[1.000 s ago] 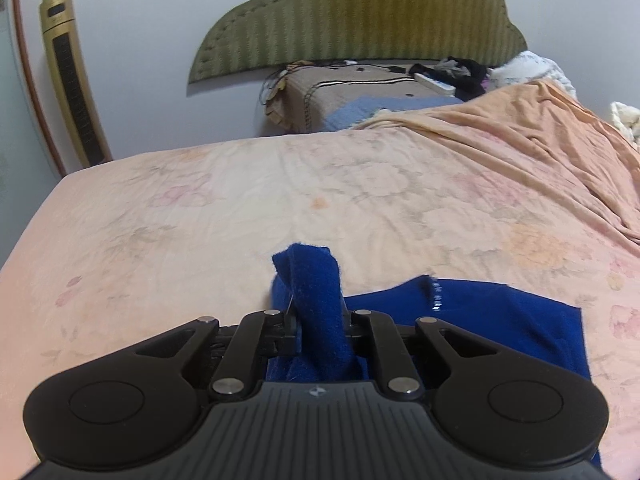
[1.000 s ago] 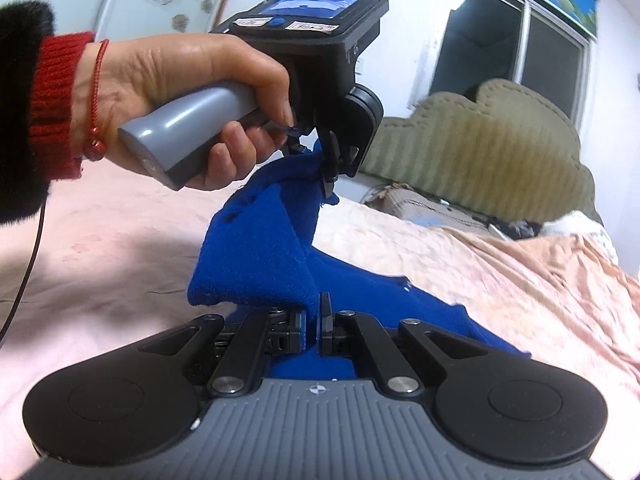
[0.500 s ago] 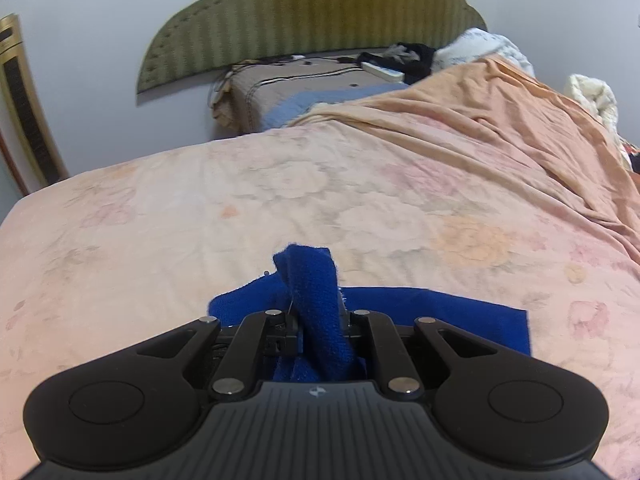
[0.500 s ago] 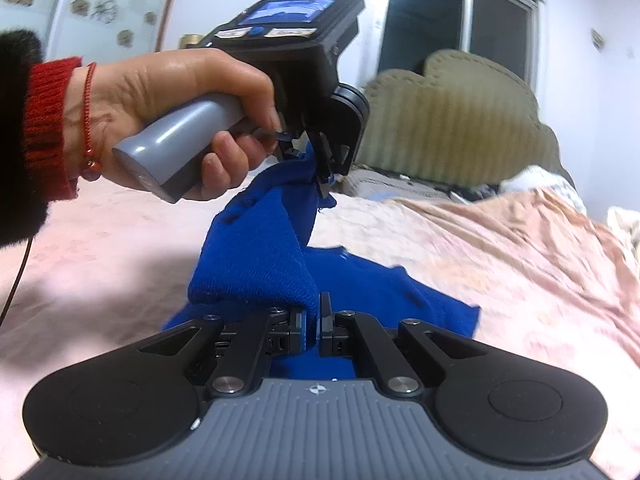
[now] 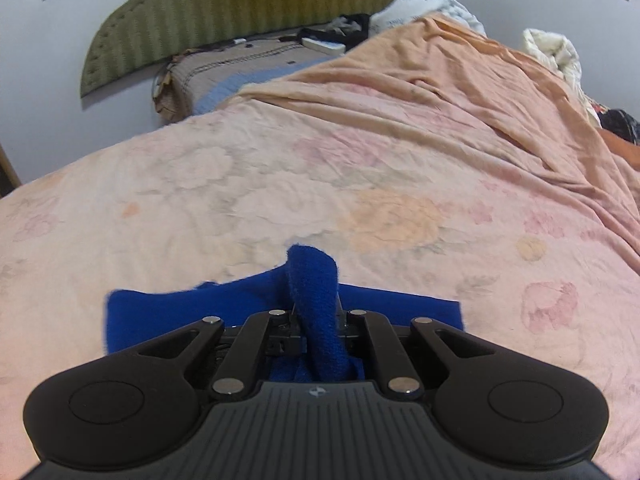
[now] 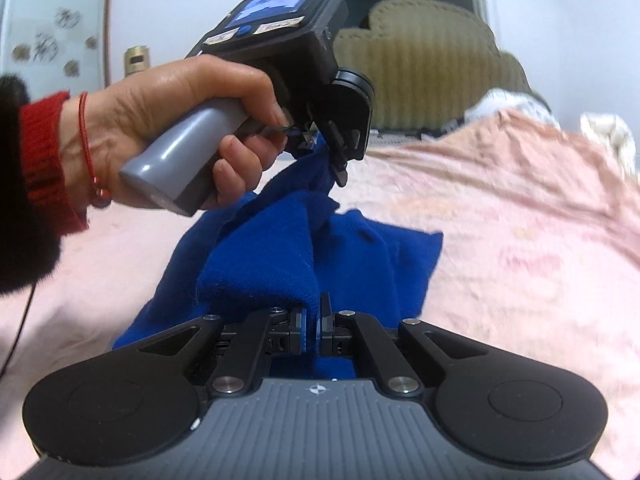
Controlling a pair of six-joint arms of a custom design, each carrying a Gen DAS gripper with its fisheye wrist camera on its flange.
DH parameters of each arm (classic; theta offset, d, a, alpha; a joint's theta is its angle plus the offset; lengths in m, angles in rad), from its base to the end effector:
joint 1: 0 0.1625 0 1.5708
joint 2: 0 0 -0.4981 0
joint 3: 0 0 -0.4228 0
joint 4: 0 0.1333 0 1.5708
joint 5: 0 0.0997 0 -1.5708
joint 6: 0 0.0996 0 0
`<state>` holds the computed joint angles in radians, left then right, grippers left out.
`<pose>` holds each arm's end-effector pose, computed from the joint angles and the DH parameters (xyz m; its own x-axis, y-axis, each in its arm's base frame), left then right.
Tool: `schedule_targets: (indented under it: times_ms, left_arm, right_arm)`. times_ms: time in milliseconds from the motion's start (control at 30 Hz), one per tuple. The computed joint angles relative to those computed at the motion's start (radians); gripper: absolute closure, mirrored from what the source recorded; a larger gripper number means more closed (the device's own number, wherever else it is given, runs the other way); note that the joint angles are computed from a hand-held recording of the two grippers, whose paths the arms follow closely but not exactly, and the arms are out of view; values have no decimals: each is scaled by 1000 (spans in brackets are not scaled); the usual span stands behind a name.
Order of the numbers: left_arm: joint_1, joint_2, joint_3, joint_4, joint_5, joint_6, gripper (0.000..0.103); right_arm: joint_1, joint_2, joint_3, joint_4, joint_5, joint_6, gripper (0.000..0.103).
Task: Fold small clothes
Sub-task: 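Lift the gripped edge with both grippers and fold it over the sweater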
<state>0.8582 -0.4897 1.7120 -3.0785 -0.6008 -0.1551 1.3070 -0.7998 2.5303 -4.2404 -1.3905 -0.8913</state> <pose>-0.2917 -0.6671 -0.0266 -0.6695 0.0794 -0.7385 0.5303 0.7473 -0.4004 0.0370 -0.4428 0.1249 -0.7403 -0.3701 0.5612 -0.6714 0.4491 -0.5895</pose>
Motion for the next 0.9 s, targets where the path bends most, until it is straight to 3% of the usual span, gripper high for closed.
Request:
schedule_targets:
  times_ms: [167,267,333,367,400,433,500,667,800,900]
  left_arm:
    - [19,31,-31,-27,-76,44,94]
    - [21,27,-31,-37,-102,46,84]
    - [27,6,-26,-35,-148,21,63]
    - [28,-3,-21,-48,-165,11,37]
    - [28,-11,-10,-91,-179,11,15]
    - [26,-14,0,-149,-184,23,10]
    - [20,-24,16,-232,-196,47,9]
    - [-4,-71,71,-193,-148,26,9]
    - [-49,-73,188,-301,-2,126,9]
    - [-90,-40,282,-473,134,253,9]
  right_arm:
    - [-44,-83,-19,202,21,142,100]
    - [-65,-113,-31,300,29,196,100]
    - [-72,-120,-35,334,29,208,99]
    - [-74,-123,-37,346,29,212,97]
    - [-74,-125,-37,355,29,212,88]
    - [-73,-127,-39,362,26,211,87]
    - [-71,-127,-41,369,23,210,87]
    - [-70,-158,-69,461,38,256,77]
    - [-95,-190,-92,558,109,336,59]
    - [-110,-189,-109,581,149,376,53]
